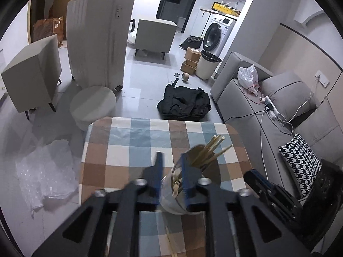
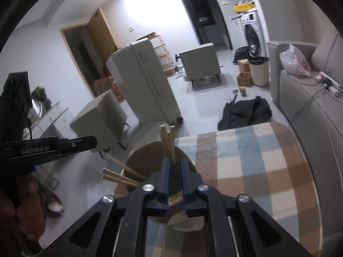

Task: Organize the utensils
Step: 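Lower both sticks into the white holder and open both grippers, then move both open grippers down to the last two sticks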

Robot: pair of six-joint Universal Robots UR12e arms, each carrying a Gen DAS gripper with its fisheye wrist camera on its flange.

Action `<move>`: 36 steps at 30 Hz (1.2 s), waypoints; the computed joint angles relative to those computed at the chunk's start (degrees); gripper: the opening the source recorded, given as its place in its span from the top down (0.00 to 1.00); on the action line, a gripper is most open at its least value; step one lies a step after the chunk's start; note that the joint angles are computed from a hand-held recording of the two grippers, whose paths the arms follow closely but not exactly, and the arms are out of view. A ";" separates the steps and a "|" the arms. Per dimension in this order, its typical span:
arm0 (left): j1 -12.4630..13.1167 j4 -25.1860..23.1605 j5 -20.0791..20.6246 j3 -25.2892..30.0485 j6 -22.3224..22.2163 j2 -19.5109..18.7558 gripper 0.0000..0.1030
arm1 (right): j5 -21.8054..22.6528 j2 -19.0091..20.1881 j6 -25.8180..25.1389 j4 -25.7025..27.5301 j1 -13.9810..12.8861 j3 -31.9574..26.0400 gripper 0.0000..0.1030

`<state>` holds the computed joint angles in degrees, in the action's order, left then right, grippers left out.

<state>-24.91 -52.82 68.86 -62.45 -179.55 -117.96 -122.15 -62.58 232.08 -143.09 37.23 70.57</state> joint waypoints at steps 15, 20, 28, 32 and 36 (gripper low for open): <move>-0.53 12.33 5.50 -9.96 -3.26 7.01 0.35 | -9.95 -2.55 -2.54 -5.16 5.67 1.57 0.36; -1.22 16.39 9.04 -13.01 -2.79 8.67 0.30 | -11.18 -3.41 -3.98 -4.86 7.04 2.56 0.36; -1.70 19.36 11.42 -17.12 -3.00 11.04 0.21 | -10.92 -4.22 -2.47 -4.02 8.45 3.67 0.35; -1.97 20.90 12.52 -18.87 -2.64 11.88 0.19 | -11.15 -4.28 -1.56 -3.29 9.33 3.77 0.30; -1.95 21.03 12.34 -20.43 -2.25 12.58 0.19 | -10.60 -4.49 0.31 -2.46 9.85 4.19 0.25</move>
